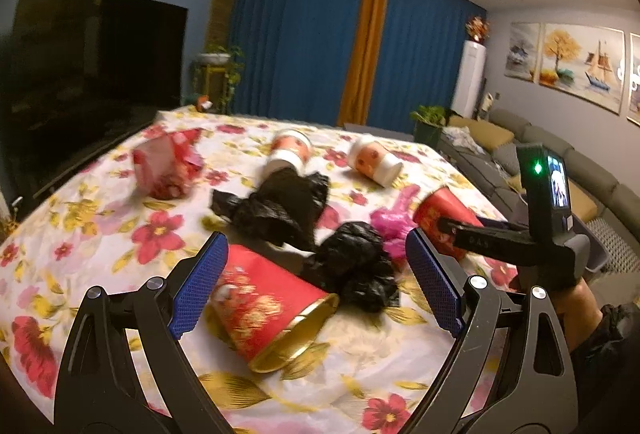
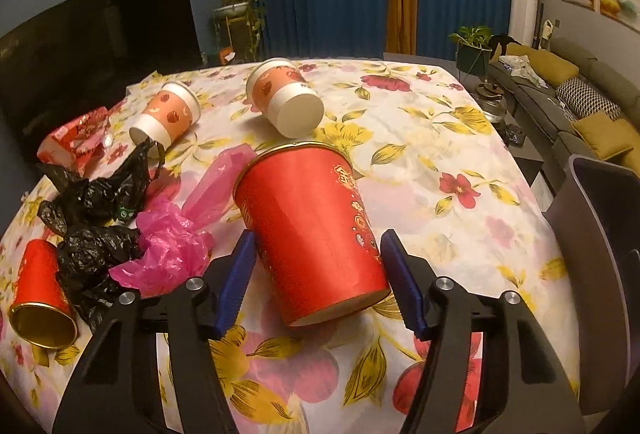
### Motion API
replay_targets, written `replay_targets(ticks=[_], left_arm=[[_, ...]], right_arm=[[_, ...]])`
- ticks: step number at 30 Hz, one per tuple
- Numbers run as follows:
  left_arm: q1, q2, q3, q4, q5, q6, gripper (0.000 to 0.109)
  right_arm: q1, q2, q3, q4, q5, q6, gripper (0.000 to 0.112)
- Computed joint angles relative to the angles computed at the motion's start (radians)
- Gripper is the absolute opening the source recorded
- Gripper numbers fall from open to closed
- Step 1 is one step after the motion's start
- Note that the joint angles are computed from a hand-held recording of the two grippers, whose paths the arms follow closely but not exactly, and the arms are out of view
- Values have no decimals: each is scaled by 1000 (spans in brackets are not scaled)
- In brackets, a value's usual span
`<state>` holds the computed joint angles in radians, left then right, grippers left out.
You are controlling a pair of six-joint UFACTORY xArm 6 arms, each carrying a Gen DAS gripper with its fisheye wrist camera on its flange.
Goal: Collect trash
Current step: 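Close the right tool on the upright red paper cup while the left tool grasps a black plastic bag, then carry the black bag in the left tool over the bin while the right tool carries the red cup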
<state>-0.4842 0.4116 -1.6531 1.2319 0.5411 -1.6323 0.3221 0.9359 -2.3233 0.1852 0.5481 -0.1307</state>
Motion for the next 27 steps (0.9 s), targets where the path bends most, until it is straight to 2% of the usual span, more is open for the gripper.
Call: replay_targets(ticks=[2,6,10,15,20,25,27], left_arm=[[5,32,-36,-41,-23,41,89],[4,132,-168,-178,-30,217,83],[12,240,-301,-352,-10,385,72],[16,308,-378,-476,17,490,57],[18,326,-399,-506,28,516,40],[17,325,-399,-524,24,537,16],[15,325,-397,-523,14,545,12]], right_arm=[[-5,-35,63,13,-43,2,62],[-16,-114,188,78,-119,-25,62],[-21,-204,321,147,-221,-79,62],[-17,-292,444,262,-302,-181,62],[-7,-344,505,388,-333,-293,63],[0,-387,550,483,-349,-384,63],[3,-402,570,511,-356,-412,63]])
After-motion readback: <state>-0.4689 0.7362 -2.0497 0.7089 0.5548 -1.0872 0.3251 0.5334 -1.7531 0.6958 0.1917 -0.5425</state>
